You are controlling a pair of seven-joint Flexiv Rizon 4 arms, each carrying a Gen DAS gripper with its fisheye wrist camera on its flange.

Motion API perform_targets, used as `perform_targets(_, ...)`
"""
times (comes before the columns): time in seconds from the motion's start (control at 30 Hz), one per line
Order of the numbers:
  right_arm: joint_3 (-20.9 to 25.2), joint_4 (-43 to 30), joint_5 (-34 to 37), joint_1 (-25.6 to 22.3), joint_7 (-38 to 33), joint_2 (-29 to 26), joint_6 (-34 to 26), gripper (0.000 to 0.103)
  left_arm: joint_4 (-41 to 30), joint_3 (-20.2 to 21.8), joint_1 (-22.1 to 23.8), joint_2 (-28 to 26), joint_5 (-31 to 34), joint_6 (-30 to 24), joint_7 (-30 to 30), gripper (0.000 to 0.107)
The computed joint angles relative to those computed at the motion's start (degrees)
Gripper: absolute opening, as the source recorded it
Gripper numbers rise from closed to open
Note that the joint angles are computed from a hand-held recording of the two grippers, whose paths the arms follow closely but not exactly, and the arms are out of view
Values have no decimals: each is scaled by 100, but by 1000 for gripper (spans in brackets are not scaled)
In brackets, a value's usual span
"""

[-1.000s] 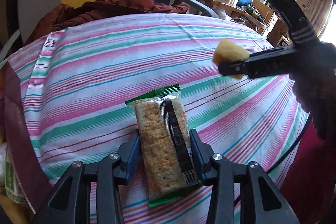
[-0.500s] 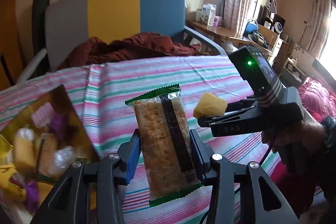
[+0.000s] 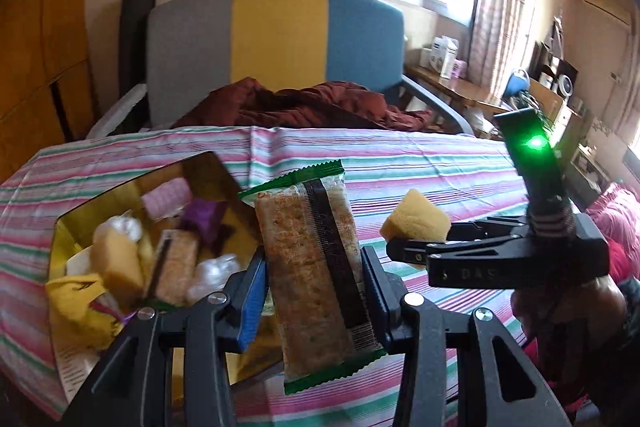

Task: Organize objects
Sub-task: 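Carry snack bar and sponge to the tray with both tools and release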

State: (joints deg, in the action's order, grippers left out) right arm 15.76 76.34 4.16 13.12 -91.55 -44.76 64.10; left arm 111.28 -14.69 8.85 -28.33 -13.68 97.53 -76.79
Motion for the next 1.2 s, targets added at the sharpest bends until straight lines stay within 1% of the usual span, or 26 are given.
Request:
perform_targets(0.1,31,121,-22,107,-14,49,192,69,143,28,80,62,3,107,-58,44)
perform_targets(0.2,118,167,-27,175,-55,65,285,69,344,-180,393,122,15,185,-143,44)
perform_targets(0.27,163,216,-46,245,-92,86,370,69,522,-461,756,165,53,301,-223,44)
perform_targets(0.4,336,244,-87,335,-310,90,463,69,838,-891,1440,279,229,465,-513,44)
perform_targets(0.5,482,196,-60,370,-511,57,422,69,1124,-1346,2161,392,414,588,-878,44)
perform_targets(0.53,492,189,-55,396,-553,51,417,69,1228,-1427,2366,440,446,628,-1038,44)
perform_targets(0.63,507,63,-61,507,-653,-46,327,69,1348,-1541,2746,473,577,626,-1384,44)
perform_targets(0.7,506,-36,-70,578,-711,-120,267,69,1315,-1607,2921,444,656,545,-1573,44)
perform_targets(0.83,424,-200,-168,766,-823,-267,177,69,1127,-1932,3243,289,787,410,-1630,44)
perform_targets(0.97,430,-378,-174,846,-962,-408,103,70,695,-2019,3155,2,754,258,-1498,45)
perform_targets(1.03,383,-486,-181,904,-944,-489,82,72,433,-1918,2973,-154,635,110,-1400,45)
perform_targets(1.07,356,-539,-182,931,-919,-532,88,72,239,-1641,2696,-217,536,-41,-1342,45)
perform_targets(1.17,321,-637,-179,970,-884,-611,75,75,-202,-992,2068,-414,286,-305,-1187,45)
perform_targets(1.2,293,-652,-183,987,-848,-626,81,81,-317,-832,1919,-459,200,-433,-1145,45)
